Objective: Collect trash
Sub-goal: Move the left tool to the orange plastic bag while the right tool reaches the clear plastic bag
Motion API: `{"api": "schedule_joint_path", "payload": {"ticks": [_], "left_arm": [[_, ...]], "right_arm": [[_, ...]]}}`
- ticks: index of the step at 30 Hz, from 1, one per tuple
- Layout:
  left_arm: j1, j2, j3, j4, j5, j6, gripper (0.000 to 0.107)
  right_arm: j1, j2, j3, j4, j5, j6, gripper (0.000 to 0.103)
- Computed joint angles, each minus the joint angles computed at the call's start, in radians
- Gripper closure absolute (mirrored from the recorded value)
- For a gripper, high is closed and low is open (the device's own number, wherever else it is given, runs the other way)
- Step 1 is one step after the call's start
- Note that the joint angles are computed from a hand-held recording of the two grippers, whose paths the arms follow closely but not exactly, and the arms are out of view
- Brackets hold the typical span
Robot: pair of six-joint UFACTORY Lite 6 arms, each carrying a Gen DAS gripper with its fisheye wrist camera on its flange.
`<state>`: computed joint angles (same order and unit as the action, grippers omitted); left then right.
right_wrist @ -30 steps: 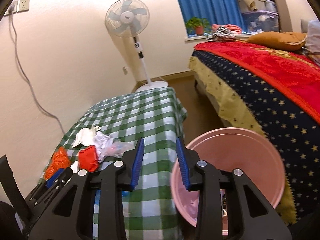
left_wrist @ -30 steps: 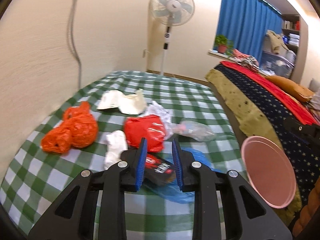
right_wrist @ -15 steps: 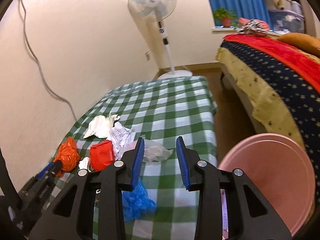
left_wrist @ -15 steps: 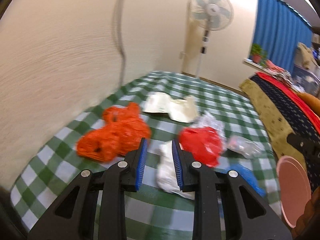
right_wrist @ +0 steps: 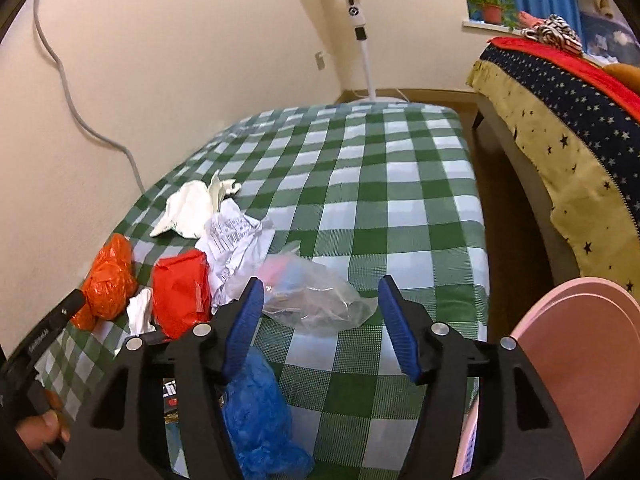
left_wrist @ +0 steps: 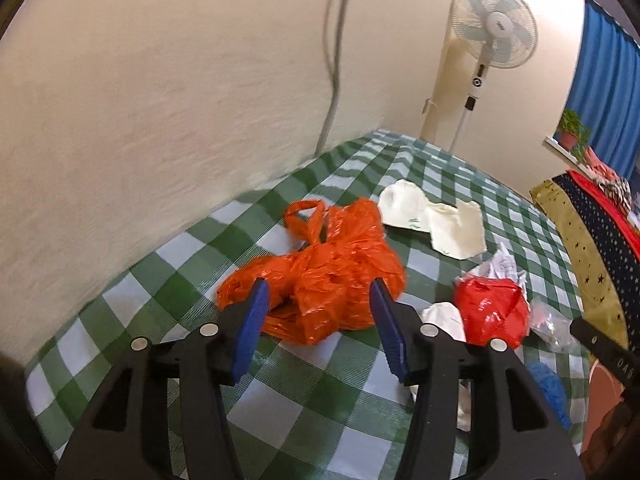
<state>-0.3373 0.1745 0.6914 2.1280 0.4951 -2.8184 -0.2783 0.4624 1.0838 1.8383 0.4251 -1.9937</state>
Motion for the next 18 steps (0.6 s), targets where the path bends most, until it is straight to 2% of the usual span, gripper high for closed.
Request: {"api": "schedule_joint_path", "payload": {"ticks": [3, 5, 6, 8, 9, 13, 16, 18], "left_arm": [[0.045, 0.027, 0.017, 0.099, -0.057, -0.090, 0.055], [0.065, 0.046, 0.026, 0.172, -0.085, -0.158, 0.059], [0.073, 0.056, 0.030, 0.209, -0.099, -0.192, 0.067], [0.069, 0.071, 0.035, 0.249, -0.106, -0.225, 0.074], [0.069, 0.074, 0.036, 0.276, -0.107, -0.247, 0.081], [0.066, 0.083, 0.044, 0.334, -0.106, -0.294, 0.087], [0.059, 0.068, 0.039, 0.352, -0.095, -0.299, 0.088], [0.046, 0.048, 0.034, 0.322, -0.084, -0.262, 0.089]], "right_arm": [[0.002, 0.034, 0.033, -0.049, -0.006, 0.048, 0.043], [-0.012, 0.061, 0.056, -0.095, 0.017, 0.106, 0.043], [-0.014, 0.068, 0.062, -0.106, 0.022, 0.119, 0.043], [-0.014, 0.080, 0.066, -0.113, 0.021, 0.118, 0.046], [-0.012, 0.085, 0.070, -0.118, 0.020, 0.120, 0.049], [-0.003, 0.091, 0.066, -0.117, 0.006, 0.108, 0.064], [-0.006, 0.082, 0.052, -0.089, 0.018, 0.077, 0.071], [-0.011, 0.066, 0.037, -0.072, 0.021, 0.058, 0.080]]}}
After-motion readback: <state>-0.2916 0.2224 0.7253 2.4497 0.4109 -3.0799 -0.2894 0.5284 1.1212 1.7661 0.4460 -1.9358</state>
